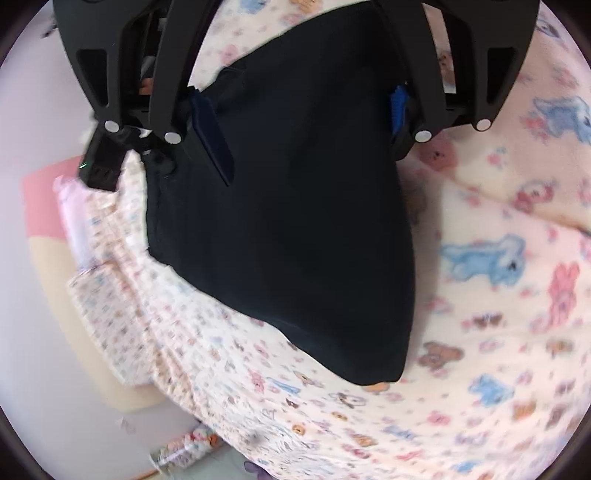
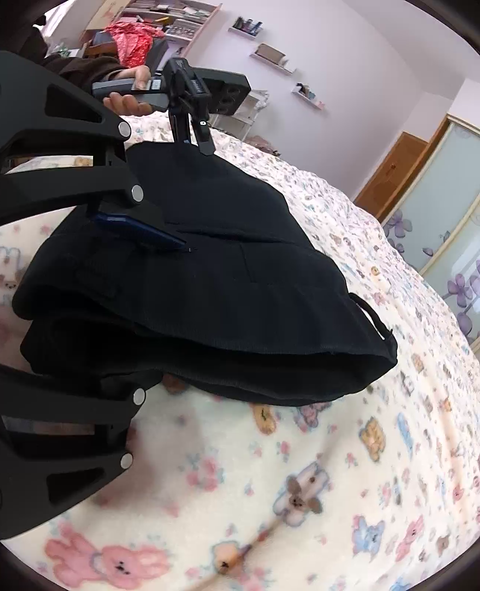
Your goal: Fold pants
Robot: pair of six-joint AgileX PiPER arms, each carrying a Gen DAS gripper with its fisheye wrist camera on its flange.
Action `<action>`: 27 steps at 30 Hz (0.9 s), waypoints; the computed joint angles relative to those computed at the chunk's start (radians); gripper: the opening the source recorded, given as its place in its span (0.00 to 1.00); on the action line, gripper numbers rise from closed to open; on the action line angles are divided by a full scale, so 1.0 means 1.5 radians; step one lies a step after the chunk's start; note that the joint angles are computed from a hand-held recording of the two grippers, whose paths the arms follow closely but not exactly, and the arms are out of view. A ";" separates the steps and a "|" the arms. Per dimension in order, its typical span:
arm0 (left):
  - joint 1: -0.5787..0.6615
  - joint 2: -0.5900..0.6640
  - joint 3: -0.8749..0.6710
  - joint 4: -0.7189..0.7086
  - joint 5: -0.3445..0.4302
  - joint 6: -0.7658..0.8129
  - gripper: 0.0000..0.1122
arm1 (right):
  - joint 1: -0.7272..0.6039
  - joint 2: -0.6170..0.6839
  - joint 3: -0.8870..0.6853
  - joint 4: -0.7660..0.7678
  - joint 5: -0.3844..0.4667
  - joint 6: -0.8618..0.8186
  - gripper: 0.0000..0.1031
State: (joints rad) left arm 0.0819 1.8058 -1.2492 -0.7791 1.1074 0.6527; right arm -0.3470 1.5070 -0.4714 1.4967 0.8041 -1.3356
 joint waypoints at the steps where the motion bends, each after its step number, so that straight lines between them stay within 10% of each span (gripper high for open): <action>1: -0.012 0.004 -0.004 0.012 -0.010 -0.011 0.63 | -0.010 0.011 0.002 0.011 0.012 -0.009 0.51; 5: -0.017 0.009 0.003 0.005 -0.034 -0.031 0.55 | -0.001 -0.016 0.019 0.033 0.011 -0.018 0.44; 10: 0.024 0.013 0.011 -0.006 -0.025 -0.037 0.19 | 0.012 -0.056 0.032 0.049 0.004 -0.013 0.41; 27: 0.017 -0.105 0.039 -0.089 -0.025 0.047 0.08 | -0.051 -0.034 -0.009 0.086 0.180 0.038 0.37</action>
